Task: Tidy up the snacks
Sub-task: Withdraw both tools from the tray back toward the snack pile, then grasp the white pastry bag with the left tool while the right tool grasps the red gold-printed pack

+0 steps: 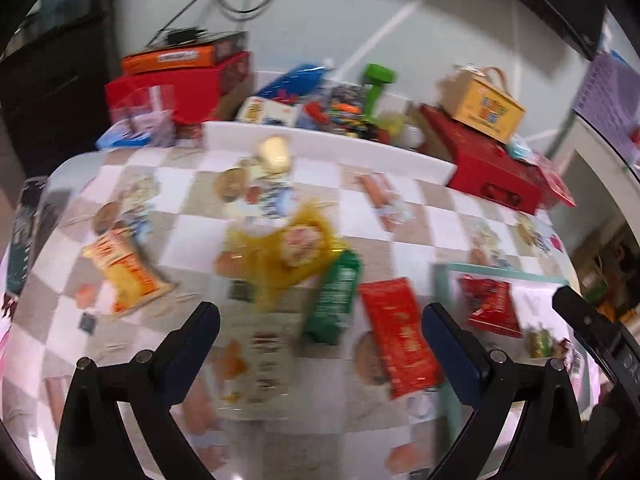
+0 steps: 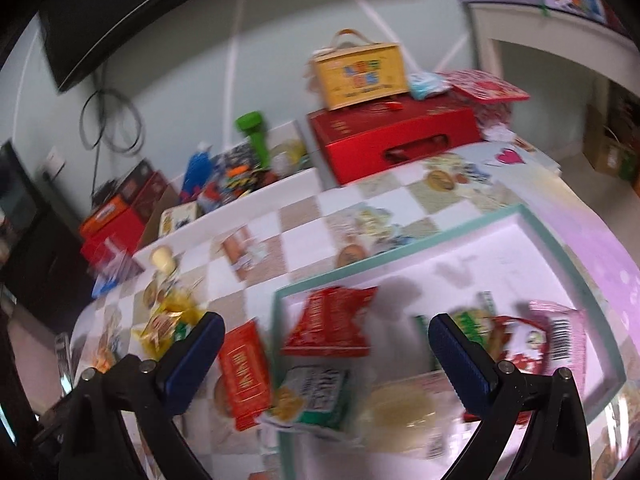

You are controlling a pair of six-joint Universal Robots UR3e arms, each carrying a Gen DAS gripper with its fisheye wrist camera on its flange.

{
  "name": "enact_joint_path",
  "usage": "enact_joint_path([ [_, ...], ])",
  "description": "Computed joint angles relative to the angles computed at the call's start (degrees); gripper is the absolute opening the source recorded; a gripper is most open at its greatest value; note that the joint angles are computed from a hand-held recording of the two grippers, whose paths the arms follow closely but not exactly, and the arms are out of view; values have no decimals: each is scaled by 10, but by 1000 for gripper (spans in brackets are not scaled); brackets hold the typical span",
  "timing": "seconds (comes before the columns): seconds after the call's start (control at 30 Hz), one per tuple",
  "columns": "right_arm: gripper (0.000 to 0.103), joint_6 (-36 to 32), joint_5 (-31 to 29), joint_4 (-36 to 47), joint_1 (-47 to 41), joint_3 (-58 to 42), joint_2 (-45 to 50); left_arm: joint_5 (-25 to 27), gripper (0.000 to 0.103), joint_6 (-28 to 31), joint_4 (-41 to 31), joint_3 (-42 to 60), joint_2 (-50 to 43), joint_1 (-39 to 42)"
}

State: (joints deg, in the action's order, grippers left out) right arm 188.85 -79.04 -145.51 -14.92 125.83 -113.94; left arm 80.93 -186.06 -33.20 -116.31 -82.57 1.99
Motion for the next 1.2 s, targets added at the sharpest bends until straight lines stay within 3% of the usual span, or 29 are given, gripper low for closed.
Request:
enact_joint_path([
  [0.23, 103, 8, -23, -18, 118, -49, 88, -18, 101, 20, -40, -36, 55, 91],
  [0.37, 103, 9, 27, -7, 132, -61, 116, -36, 101, 22, -73, -53, 84, 140],
  [0.47, 103, 4, 11, -25, 166, -72, 151, -59, 101, 24, -93, -66, 96, 170],
  [0.63, 103, -19, 10, -61, 189, -78, 191, -76, 101, 19, -101, -69, 82, 183],
  [0.9, 86, -51, 4, -63, 190, -100, 257, -86, 101, 20, -97, -59, 26, 164],
  [1.2, 86, -51, -32, -60, 203, -120, 303, -95, 101, 25, -105, -52, 0, 160],
])
